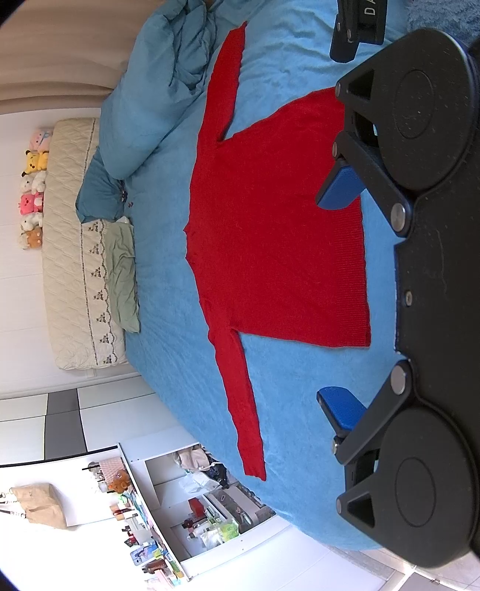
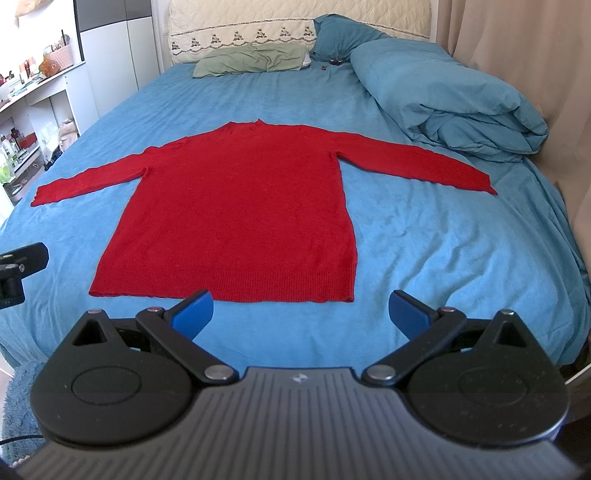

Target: Fold small clothes

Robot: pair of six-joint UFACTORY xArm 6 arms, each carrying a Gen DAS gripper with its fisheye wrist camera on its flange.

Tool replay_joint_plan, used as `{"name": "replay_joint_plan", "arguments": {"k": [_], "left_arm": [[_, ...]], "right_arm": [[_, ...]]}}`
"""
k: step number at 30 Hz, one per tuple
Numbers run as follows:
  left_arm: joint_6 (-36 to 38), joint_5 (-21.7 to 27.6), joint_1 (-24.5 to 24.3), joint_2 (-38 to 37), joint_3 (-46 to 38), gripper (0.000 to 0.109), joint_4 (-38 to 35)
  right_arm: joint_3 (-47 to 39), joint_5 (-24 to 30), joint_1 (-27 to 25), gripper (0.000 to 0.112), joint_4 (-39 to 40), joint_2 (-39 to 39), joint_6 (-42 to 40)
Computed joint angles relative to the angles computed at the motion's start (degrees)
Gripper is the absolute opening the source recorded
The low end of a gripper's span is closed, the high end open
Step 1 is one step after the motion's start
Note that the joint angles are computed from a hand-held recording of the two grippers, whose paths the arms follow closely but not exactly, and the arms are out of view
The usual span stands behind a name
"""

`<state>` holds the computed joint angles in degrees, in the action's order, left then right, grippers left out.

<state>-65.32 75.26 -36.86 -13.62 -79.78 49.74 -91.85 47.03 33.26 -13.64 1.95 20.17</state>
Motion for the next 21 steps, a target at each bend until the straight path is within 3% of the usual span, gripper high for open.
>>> {"name": "replay_joint_plan", "arguments": {"k": [21], "left_arm": [[-0.1, 0.6, -0.6, 0.3, -0.7, 0.103, 0.5]], "right_arm": [[-0.8, 0.1, 0.7, 0.103, -0.6, 0.3, 0.7]]}}
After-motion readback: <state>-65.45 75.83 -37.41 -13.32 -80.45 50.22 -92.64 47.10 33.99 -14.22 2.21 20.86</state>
